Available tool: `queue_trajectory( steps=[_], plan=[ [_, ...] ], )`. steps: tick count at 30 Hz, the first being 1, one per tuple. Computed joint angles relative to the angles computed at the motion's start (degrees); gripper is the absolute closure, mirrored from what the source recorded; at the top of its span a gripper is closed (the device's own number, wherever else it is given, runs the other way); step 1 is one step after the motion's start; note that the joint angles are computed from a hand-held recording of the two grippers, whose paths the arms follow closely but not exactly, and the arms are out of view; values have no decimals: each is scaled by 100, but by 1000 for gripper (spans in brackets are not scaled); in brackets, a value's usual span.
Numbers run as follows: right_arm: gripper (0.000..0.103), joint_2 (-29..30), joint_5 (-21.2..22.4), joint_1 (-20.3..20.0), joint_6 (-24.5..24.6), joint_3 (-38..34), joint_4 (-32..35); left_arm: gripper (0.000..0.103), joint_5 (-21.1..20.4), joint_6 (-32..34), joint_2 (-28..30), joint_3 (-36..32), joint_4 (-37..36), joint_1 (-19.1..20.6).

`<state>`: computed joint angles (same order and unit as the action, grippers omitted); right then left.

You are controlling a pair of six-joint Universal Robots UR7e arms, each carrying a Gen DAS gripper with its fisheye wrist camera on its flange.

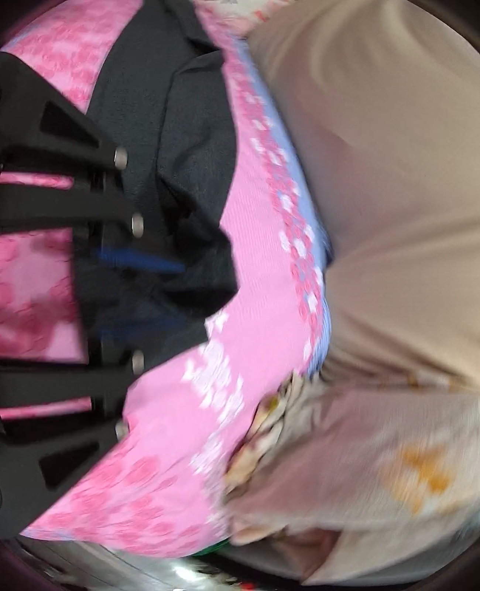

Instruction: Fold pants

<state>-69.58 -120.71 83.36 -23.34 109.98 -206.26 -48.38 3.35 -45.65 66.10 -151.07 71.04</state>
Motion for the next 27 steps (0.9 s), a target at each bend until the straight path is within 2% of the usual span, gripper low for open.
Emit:
queue_trajectory(
  steps=[1, 2, 4, 10, 12, 13, 14, 15, 16, 18, 20, 22, 24, 27],
  plan=[
    [48, -81, 80, 40, 33, 177, -232, 62, -190, -68, -62, 89, -43, -14],
    [48, -132, 151, 67, 31, 290, -352, 49, -264, -116, -57, 84, -37, -33],
    [45, -173, 228, 167, 22, 459, -489, 38, -377, -267, 47, -66, 49, -56],
    [42, 8, 249, 444, -34, 678, -542, 36, -1303, -1627, 710, -1407, 1317, 299],
    [42, 50, 272, 452, 20, 702, -518, 39, -1420, -1863, 873, -1688, 1485, 380],
    [41, 73, 281, 454, 77, 702, -499, 48, -1456, -1941, 930, -1788, 1509, 406],
    [41, 73, 305, 439, 161, 700, -457, 73, -1398, -1945, 955, -1822, 1447, 408],
    [41, 77, 314, 428, 229, 699, -440, 92, -1348, -1912, 951, -1817, 1397, 408],
    [41, 53, 357, 402, 360, 695, -350, 103, -1492, -1816, 920, -1822, 1373, 432],
    [41, -25, 509, 306, 668, 681, -127, 103, -1645, -1753, 820, -1738, 1289, 445],
    [41, -95, 696, 205, 980, 660, 65, 103, -1519, -1514, 680, -1560, 1054, 390],
    [41, -176, 1127, 46, 1388, 543, 403, 103, -1467, -1401, 563, -1471, 1019, 348],
    [41, -169, 1519, -70, 1686, 311, 808, 103, -1397, -1364, 521, -1477, 1100, 321],
    [36, 126, 1670, -159, 2042, -329, 1374, 103, -1198, -1266, 614, -1616, 1265, 276]
  ],
)
